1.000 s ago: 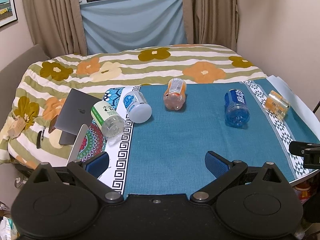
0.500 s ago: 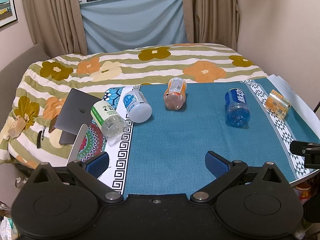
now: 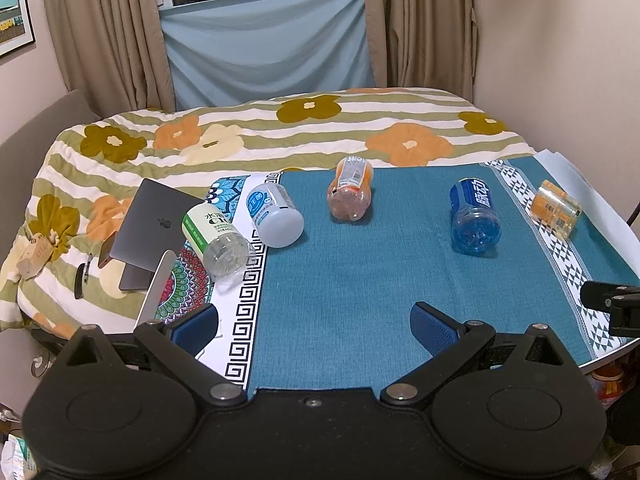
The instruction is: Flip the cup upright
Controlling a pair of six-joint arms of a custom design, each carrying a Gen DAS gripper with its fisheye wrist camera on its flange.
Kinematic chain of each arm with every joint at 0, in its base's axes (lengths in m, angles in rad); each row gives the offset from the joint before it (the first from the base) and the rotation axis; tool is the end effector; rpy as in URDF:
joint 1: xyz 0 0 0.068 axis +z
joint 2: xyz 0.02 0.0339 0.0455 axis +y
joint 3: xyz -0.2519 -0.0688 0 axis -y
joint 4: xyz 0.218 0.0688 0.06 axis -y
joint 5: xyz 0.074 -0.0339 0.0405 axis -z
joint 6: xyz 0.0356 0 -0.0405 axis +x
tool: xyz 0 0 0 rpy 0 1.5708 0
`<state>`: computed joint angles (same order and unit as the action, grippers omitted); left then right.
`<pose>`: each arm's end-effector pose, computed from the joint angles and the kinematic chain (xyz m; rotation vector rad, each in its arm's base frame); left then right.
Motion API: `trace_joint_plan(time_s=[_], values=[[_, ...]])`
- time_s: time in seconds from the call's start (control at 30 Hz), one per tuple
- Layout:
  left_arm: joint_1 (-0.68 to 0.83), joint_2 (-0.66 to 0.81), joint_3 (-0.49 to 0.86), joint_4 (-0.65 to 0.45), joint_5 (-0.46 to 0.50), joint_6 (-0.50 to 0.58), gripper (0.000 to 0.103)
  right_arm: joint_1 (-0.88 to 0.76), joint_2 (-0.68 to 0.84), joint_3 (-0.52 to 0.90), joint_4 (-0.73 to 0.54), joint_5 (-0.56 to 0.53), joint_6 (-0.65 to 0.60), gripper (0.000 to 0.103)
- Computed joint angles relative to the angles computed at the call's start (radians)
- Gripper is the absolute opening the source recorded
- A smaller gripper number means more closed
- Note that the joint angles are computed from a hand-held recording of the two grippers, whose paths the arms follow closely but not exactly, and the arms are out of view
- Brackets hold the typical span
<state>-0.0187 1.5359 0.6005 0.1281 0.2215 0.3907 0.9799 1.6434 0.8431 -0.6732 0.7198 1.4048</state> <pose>0.2639 -0.0128 0.1469 0.5809 2.2816 -0.0824 0.1548 0.1887 0.1498 0.5556 2.3649 -0.2278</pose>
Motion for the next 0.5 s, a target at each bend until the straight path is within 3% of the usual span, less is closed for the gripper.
trace_joint_plan(time_s=[0.5], values=[[-0.002,-0.013,0.006,-0.017,0.003,0.002,0.103,0.006,-0.005,-0.003,-0.008,0.002,0.011,0.103]])
